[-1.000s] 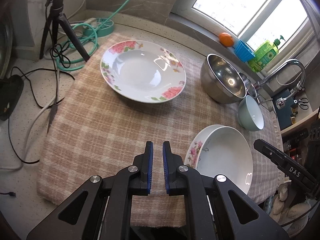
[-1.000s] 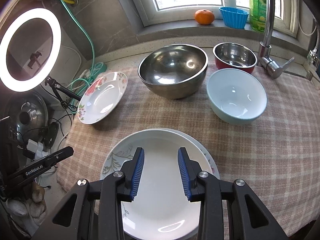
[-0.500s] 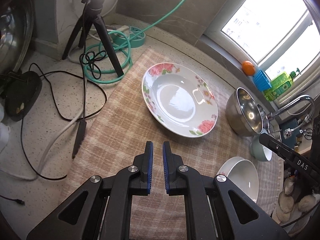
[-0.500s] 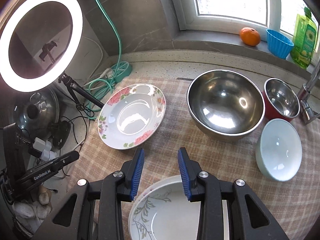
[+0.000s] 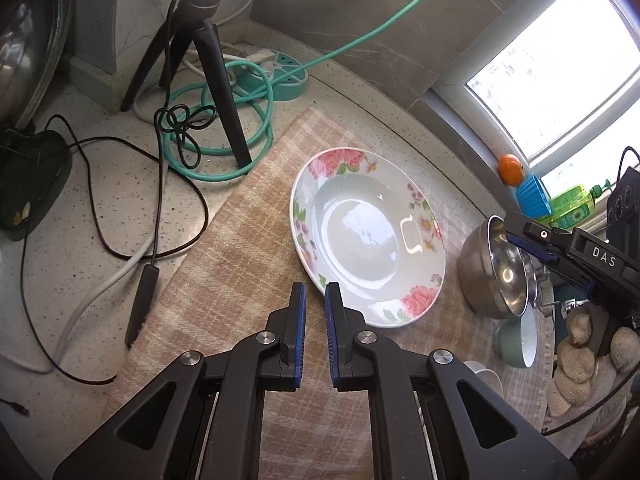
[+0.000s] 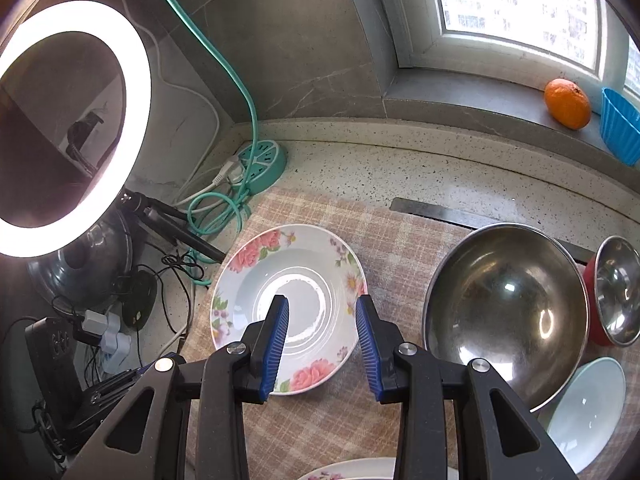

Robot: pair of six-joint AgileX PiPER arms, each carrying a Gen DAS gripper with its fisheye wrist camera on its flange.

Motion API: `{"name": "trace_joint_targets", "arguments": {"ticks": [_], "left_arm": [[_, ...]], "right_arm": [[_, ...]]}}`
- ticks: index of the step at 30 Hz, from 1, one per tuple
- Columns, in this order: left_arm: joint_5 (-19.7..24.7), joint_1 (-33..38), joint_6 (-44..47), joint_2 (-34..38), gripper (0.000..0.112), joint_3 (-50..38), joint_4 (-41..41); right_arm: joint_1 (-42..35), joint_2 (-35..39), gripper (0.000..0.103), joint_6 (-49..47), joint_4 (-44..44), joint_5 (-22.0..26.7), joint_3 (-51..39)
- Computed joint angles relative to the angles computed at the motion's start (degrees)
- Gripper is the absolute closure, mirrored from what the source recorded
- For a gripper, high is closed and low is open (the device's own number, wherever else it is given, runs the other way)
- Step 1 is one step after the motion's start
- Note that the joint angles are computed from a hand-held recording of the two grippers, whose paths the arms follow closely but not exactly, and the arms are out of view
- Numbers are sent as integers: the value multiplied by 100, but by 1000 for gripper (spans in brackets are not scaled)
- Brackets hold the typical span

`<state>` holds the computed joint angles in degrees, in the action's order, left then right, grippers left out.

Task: Organize plates and bowls
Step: 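Move both open tools toward the pink-rose plate rim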

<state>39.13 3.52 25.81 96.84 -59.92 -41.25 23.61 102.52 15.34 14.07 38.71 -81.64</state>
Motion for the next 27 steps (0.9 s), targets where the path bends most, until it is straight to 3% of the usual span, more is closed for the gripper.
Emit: {"name": "trace_joint_targets", "arguments": {"ticks": [14,27], "left_arm": [[56,-113,-376,657,104,-560,-7],[77,-138,-639,924,104,-859,178]], "right_arm": [[-433,1640,72,-683,488,831,-1627],[-448,2256,72,-775,504,1278,-2439]]}}
